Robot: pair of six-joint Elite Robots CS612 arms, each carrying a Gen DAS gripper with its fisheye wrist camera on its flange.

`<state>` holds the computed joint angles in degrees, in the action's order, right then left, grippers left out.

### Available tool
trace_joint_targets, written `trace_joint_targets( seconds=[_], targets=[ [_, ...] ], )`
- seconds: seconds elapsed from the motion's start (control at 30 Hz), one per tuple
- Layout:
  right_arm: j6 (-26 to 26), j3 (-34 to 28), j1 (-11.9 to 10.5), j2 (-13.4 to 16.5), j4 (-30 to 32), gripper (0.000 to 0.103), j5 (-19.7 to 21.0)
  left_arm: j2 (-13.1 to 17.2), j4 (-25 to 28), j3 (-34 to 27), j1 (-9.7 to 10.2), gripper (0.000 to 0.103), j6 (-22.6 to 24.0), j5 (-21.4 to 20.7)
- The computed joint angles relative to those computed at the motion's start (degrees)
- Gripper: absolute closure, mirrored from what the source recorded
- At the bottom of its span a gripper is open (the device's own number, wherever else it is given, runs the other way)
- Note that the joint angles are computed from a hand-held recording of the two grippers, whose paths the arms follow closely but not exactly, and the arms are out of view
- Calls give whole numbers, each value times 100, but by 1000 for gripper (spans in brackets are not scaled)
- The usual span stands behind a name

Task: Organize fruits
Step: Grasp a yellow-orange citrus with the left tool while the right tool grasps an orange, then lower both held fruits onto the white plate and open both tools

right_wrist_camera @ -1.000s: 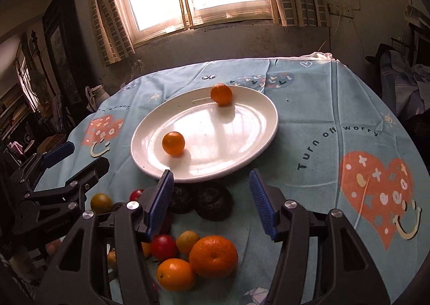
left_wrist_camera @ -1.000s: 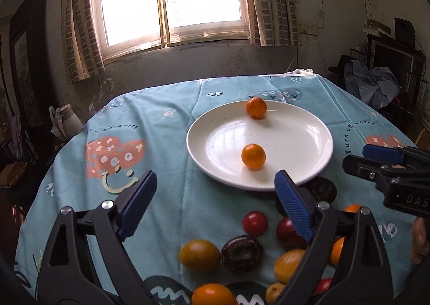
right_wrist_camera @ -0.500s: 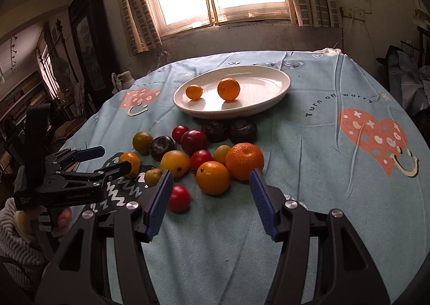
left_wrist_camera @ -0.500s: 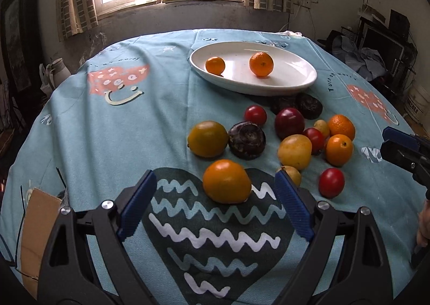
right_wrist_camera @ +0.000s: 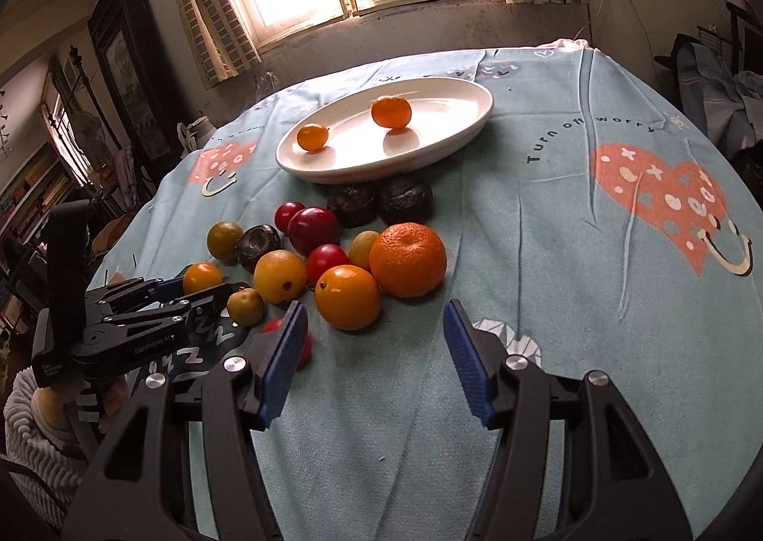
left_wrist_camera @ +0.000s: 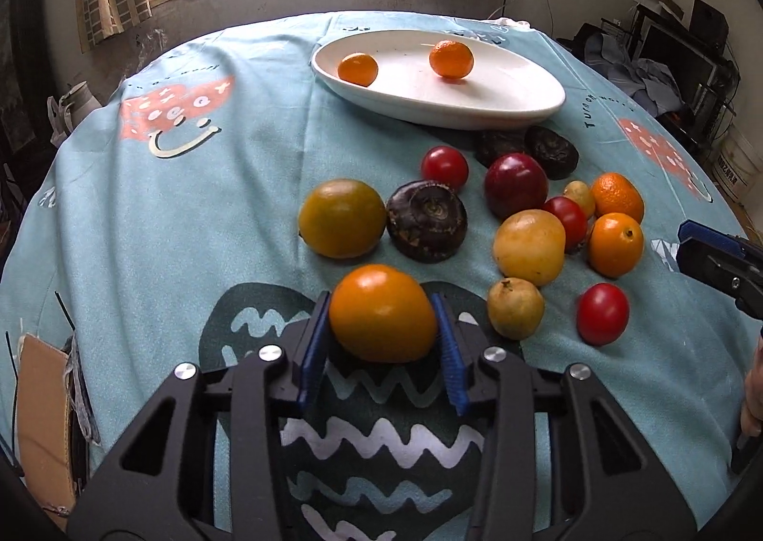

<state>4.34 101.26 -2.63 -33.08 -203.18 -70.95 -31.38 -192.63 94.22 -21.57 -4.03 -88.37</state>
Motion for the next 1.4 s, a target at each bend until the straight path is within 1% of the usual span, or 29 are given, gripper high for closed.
trace_joint_targets(
  seconds=[0.07, 0.13, 0.17, 0.23, 0.33, 0.4, 0.47, 0.57, 0.6, 0.7, 0.83, 0.93, 1.0, 1.07, 1.2, 1.3, 1.4],
  targets=[
    [72, -30, 0, 15, 44, 44, -52, -7, -239, 57, -7, 61, -4, 41],
    [73, -83, 34, 34, 70, 44, -238, -15, -422, 111, -11, 61, -8, 47],
    [47, -118, 50, 44, 125, 44, -309, -18, -455, 123, -11, 61, -7, 38],
    [69, -192, 62, 63, 210, 44, -328, -24, -475, 131, -4, 61, -2, 29],
    [389, -332, 53, 112, 183, 44, -388, -28, -449, 129, -3, 61, 9, 2],
    [608, -469, 17, 146, 375, 44, -261, -30, -449, 131, -3, 61, 14, -4],
    [710, -629, -15, 190, 784, 44, -44, -34, -434, 131, -6, 61, 12, -11],
    [927, -750, -74, 284, 865, 44, 290, -34, -366, 112, -6, 61, 12, -45],
    [946, -761, -93, 301, 865, 51, 391, -32, -344, 104, -5, 61, 11, -59],
    [944, -734, -122, 295, 881, 59, 483, -27, -262, 72, 10, 61, -3, -142],
    [973, -634, -129, 269, 686, 60, 471, -16, -318, 69, 12, 61, -17, -128],
    [1041, -499, -140, 228, 216, 60, 300, -31, -464, 87, -13, 61, -25, 32],
    [1082, -424, -144, 183, -131, 59, 145, -62, -483, 40, -16, 61, -57, 53],
    [1026, -442, -147, 119, -215, 59, 96, -90, -389, -94, -23, 61, -81, 60],
    [1031, -711, -131, 47, -27, 59, 28, -30, -80, -575, -88, 61, -49, 84],
    [1012, -1081, -82, 139, 270, 59, -56, 124, 250, -1027, -124, 61, -130, -27],
    [1030, -1492, -26, 326, 573, 59, -173, 309, 507, -1405, -160, 61, -202, 10]
  ],
)
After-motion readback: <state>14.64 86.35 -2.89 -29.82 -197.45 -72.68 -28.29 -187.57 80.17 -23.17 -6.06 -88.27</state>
